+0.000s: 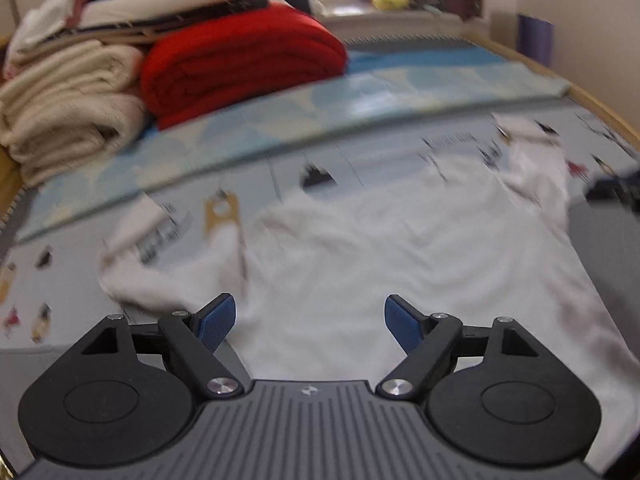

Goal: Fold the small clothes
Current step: 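Release the hem with both grippers and lay the shirt flat, then grasp the sleeve end with the left gripper and lift it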

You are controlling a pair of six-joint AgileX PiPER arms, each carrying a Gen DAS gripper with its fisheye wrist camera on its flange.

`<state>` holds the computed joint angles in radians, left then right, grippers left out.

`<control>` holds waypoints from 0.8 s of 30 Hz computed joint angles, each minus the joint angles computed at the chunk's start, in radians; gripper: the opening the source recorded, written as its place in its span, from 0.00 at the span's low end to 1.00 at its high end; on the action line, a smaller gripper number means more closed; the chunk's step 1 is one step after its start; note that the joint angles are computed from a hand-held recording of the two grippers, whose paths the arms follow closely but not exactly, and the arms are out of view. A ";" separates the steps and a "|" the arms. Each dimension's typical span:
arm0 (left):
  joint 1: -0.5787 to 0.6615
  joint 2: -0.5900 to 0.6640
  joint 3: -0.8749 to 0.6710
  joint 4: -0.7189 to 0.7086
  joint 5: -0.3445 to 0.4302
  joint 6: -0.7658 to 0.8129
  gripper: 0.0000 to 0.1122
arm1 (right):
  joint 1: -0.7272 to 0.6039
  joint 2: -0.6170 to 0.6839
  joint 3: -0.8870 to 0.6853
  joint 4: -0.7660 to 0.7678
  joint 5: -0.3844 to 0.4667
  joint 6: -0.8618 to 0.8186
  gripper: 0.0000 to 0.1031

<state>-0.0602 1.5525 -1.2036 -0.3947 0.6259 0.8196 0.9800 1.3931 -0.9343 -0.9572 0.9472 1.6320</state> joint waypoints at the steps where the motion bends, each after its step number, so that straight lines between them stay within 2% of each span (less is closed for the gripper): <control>1: -0.010 0.031 -0.047 0.016 -0.011 -0.019 0.78 | -0.010 0.006 -0.010 -0.002 -0.022 0.003 0.27; 5: 0.001 0.148 -0.165 -0.013 -0.075 0.012 0.80 | -0.027 0.045 -0.061 -0.040 -0.061 0.008 0.25; 6: 0.012 0.177 -0.182 -0.026 -0.084 0.024 0.80 | -0.026 0.055 -0.075 -0.055 -0.059 0.010 0.21; 8: 0.040 0.245 -0.240 -0.013 -0.054 0.012 0.78 | -0.019 0.066 -0.092 -0.103 -0.047 0.044 0.17; 9: 0.037 0.282 -0.290 0.054 -0.021 -0.052 0.69 | -0.013 0.070 -0.109 -0.113 -0.024 0.052 0.16; 10: 0.035 0.315 -0.337 0.097 -0.012 -0.107 0.56 | -0.015 0.086 -0.144 -0.104 0.001 0.035 0.10; 11: 0.038 0.332 -0.358 0.100 -0.023 -0.134 0.51 | -0.023 0.101 -0.184 -0.100 0.012 0.010 0.08; 12: 0.051 0.353 -0.389 0.064 -0.017 -0.129 0.37 | -0.036 0.114 -0.221 -0.107 0.006 -0.016 0.07; 13: 0.067 0.379 -0.430 0.029 0.004 -0.123 0.17 | -0.051 0.132 -0.262 -0.116 -0.003 -0.042 0.07; 14: 0.077 0.409 -0.475 0.030 0.028 -0.149 0.11 | -0.069 0.154 -0.305 -0.122 -0.016 -0.067 0.07; 17: 0.097 0.478 -0.576 0.095 0.056 -0.253 0.10 | -0.127 0.221 -0.398 -0.142 -0.093 -0.083 0.05; 21: 0.153 0.584 -0.724 0.090 0.084 -0.316 0.10 | -0.190 0.316 -0.418 -0.145 -0.196 -0.014 0.06; 24: 0.186 0.688 -0.856 0.130 0.108 -0.399 0.10 | -0.234 0.380 -0.437 -0.004 -0.244 -0.028 0.07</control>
